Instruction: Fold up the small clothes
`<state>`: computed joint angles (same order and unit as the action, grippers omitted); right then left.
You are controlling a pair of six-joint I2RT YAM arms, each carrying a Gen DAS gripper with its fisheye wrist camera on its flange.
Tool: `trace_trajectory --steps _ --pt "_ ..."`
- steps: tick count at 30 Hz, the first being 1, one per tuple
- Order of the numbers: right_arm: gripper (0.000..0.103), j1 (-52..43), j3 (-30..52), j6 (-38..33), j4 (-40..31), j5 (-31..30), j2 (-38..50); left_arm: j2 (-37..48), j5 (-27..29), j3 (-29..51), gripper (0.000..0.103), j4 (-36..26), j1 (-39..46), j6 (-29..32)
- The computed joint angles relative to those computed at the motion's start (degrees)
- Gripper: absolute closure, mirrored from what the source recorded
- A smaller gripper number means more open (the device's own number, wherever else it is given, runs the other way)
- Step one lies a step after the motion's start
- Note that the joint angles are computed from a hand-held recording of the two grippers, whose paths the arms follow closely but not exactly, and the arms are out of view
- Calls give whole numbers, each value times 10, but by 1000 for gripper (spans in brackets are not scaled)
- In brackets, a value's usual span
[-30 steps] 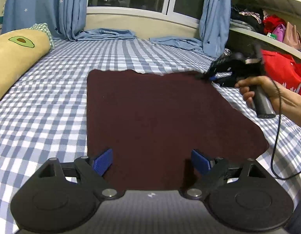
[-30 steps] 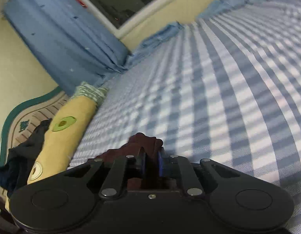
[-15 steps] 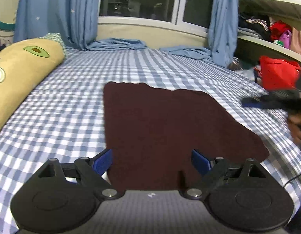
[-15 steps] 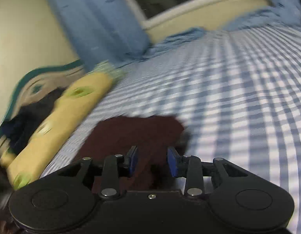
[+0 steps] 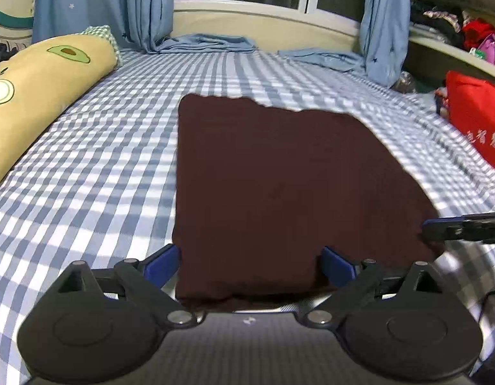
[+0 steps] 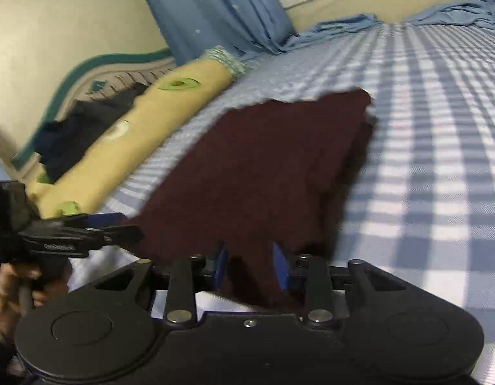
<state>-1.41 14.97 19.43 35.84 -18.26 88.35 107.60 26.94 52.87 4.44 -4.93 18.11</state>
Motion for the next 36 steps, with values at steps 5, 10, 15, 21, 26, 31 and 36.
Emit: trace_trajectory --steps 5,10,15,21,26,31,36 --pt "4 26 -36 28 -43 9 -106 -44 16 -36 5 -1 19 -2" --pt "1 205 -61 26 -245 255 -391 -160 10 -109 1 3 44 17" --pt "1 468 13 174 -489 562 -475 -269 38 -148 1 -57 81 23" --pt "1 682 101 451 -650 719 -336 -367 63 -187 1 -144 117 79" --pt "0 787 160 640 -736 774 -210 -450 92 -228 1 -194 159 129" --pt "1 853 224 802 -850 793 -119 -518 125 -242 1 -267 214 181" --pt "1 891 278 902 -959 801 -77 -531 172 -234 1 -334 277 230"
